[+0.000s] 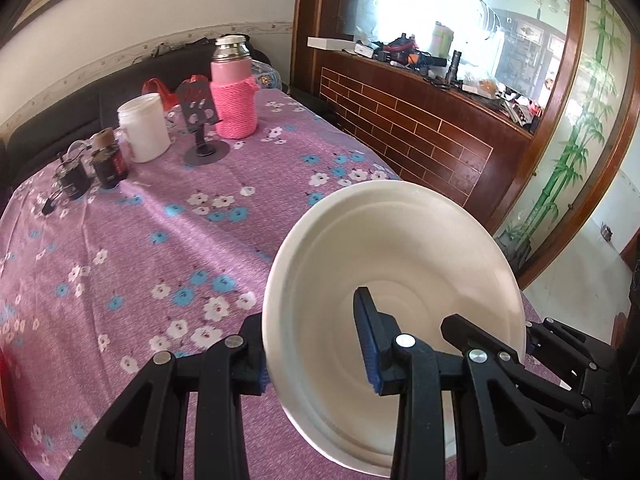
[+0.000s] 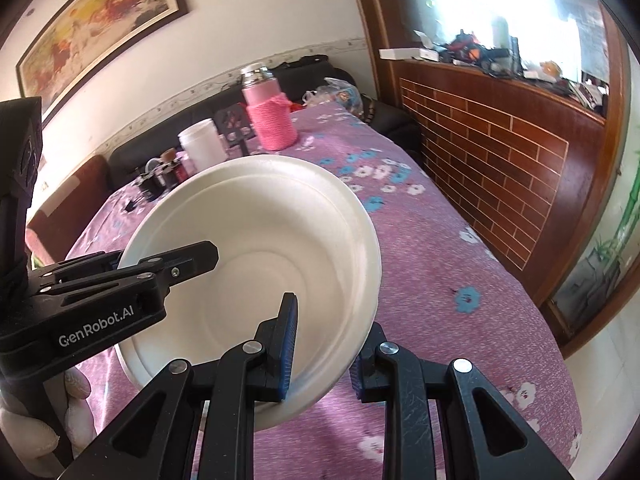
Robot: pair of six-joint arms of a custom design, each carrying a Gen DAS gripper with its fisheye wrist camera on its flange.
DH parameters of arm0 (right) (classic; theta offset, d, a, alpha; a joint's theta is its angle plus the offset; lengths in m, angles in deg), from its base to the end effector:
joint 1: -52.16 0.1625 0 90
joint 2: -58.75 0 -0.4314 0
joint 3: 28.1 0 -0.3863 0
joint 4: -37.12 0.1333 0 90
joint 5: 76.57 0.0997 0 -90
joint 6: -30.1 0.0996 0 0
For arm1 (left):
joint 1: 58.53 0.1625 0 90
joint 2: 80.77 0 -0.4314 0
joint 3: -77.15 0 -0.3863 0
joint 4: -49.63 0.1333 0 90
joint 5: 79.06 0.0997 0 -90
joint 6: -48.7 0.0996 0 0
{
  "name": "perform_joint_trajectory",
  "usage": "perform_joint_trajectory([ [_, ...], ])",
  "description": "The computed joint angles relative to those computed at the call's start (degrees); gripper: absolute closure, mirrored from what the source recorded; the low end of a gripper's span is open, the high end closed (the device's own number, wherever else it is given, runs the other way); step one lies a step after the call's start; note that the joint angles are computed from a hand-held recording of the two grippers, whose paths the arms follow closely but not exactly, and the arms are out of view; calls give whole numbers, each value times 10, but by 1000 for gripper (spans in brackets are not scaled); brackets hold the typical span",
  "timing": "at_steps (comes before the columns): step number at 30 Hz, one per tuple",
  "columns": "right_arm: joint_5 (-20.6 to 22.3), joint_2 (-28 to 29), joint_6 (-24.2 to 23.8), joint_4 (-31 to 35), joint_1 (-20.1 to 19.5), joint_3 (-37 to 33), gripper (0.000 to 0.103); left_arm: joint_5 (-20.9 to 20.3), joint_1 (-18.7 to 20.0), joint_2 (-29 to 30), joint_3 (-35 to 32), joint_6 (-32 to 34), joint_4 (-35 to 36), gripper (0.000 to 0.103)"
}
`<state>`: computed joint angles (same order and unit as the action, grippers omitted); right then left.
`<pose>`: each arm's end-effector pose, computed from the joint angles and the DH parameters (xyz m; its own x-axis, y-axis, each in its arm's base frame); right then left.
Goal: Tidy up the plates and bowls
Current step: 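Lift and carry the large white bowl over the plate stack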
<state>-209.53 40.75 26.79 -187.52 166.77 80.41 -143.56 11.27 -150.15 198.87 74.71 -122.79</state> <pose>0.2798 -0.4538 -0.0734 -0.8443 0.0888 0.5285 -0.3482 0.6588 -0.6669 -0.0140 -0.5482 0.2326 -0.6972 0.4542 -0.5546 0.6727 0.6820 -0.2871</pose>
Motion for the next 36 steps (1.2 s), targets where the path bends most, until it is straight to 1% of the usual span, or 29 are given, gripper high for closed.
perform_joint_trajectory([
  [10, -6, 21, -9, 56, 45, -46, 79, -23, 33, -69, 14, -11, 8, 69],
  [15, -3, 39, -22, 92, 68, -82, 79, -21, 50, -105, 23, -13, -2, 69],
  [25, 21, 84, -49, 170, 108, -171, 78, -24, 99, -169, 22, -21, -20, 69],
  [36, 55, 149, -98, 274, 151, -307, 78, -15, 159, -216, 2, -33, -51, 69],
])
